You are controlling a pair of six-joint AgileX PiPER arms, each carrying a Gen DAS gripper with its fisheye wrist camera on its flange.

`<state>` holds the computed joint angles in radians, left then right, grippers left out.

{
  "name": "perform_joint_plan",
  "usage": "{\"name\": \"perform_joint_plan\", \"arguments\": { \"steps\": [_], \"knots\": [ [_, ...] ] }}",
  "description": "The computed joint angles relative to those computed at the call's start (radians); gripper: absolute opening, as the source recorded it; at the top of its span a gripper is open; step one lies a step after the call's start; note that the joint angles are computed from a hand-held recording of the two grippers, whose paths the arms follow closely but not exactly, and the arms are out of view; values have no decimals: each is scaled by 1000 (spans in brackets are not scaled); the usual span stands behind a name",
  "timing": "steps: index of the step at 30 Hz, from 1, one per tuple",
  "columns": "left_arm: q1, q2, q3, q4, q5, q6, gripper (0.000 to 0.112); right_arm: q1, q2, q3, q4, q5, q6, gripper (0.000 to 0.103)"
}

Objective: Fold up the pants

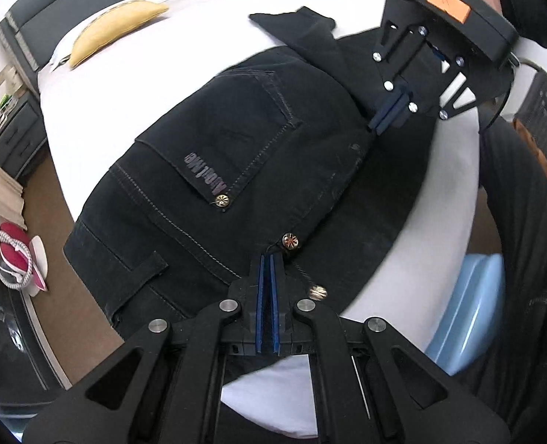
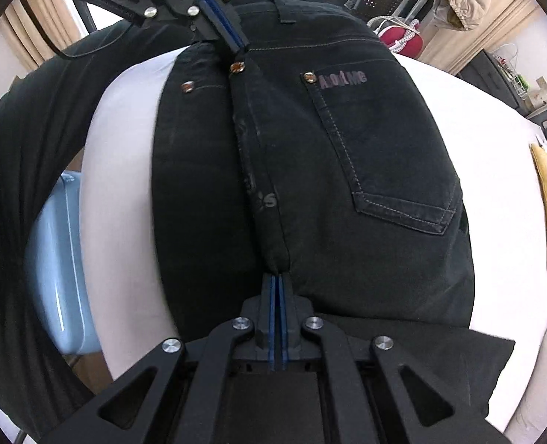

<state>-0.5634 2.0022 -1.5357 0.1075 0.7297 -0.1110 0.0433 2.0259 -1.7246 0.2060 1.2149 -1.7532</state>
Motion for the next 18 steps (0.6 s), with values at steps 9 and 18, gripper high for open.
{"name": "perform_joint_plan", "arguments": {
  "steps": [9,18],
  "knots": [
    [-50,-6,-19,-2,37,-18,2,-45,-169,292,24,-205,-121,3],
    [29,13,-75,-95,79,126,2,-59,-241,411,41,-293,-161,3]
  ]
}}
